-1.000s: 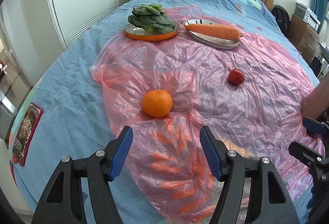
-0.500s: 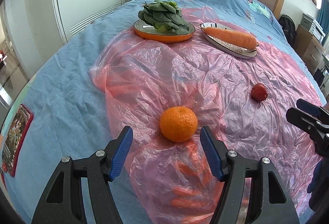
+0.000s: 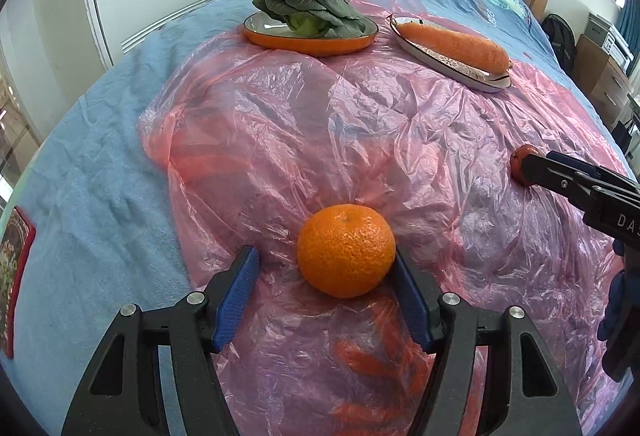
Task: Organize fruits
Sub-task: 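Grasp the orange with the left gripper while the right grasps the red apple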
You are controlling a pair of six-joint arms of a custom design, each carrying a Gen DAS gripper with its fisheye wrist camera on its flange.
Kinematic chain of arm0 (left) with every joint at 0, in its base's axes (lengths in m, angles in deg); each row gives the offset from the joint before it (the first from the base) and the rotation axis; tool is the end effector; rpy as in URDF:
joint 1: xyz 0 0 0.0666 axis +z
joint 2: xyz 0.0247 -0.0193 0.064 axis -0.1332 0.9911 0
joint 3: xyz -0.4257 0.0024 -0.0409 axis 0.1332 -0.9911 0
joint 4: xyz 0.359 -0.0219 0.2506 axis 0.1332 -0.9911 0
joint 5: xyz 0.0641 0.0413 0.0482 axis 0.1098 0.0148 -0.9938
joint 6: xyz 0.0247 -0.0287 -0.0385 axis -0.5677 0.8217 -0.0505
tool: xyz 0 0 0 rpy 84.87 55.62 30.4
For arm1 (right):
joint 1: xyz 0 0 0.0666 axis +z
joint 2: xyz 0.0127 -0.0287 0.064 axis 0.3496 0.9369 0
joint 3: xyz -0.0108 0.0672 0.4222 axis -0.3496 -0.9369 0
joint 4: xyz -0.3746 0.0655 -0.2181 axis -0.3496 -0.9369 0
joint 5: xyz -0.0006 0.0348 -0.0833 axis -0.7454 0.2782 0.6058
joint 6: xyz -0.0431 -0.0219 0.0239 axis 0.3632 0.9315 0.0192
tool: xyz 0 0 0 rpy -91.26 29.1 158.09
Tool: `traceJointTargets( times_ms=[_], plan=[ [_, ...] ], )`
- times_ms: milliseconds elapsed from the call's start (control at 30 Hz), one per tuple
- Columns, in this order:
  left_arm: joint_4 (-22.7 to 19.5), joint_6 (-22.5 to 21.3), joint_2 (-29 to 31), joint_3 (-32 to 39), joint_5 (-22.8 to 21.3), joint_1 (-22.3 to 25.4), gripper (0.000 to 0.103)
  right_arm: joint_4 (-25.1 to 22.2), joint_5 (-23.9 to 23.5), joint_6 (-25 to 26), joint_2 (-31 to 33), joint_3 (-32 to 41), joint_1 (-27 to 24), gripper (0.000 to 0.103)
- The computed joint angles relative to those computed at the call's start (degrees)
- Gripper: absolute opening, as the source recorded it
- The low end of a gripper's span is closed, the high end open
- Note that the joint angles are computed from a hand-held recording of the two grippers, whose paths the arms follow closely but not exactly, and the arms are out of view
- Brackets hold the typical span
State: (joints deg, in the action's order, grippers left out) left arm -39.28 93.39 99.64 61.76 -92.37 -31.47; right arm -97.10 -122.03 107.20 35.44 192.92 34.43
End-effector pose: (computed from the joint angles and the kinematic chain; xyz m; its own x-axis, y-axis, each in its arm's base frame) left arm 0.4816 -0.1939 0.4350 -0.5520 -0.6171 -0.5608 -0.6950 0.7121 -0.0995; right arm 0.6832 0.1896 0.4569 -0.4072 -0.6632 -0.6280 -0.8945 0.4287 0.1272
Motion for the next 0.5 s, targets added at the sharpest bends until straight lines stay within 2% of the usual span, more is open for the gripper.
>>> traceJointTargets(
  times_ms=[33,100,267,367,400,433,500],
  plan=[
    [0.27,-0.06,-0.16,-0.26,-0.02,-0.02,0.061,-0.18,-0.06,0.2,0.12,0.01,0.05,0.09],
    [0.87,-0.25,-0.23,-0.51,0.1,0.06,0.059,-0.15,-0.05,0.42,0.28,-0.06,0.19,0.081],
    [1.88,-0.53,-0.53,-0.97,0.41,0.33,0.056,-0.13,0.22,0.79,0.52,-0.34,0.45,0.071],
    [2.65,-0.93,-0.69,-1.25,0.42,0.47,0.047,0.15,0.36,1.15,0.42,-0.74,0.5,0.053],
    [2.94,-1.2,-0.71,-1.29,0.45,0.51,0.04,-0.07,0.28,1.19,0.55,-0.6,0.47,0.043],
    [2.93,-1.16,-0.68,-1.27,0.3,0.51,0.039,-0.45,0.28,1.37,0.72,-0.4,0.45,0.035],
    [3.24,-0.95,-0.88,-1.53,0.05,0.45,0.039,-0.86,0.55,1.74,0.91,-0.29,0.48,0.033]
  ],
)
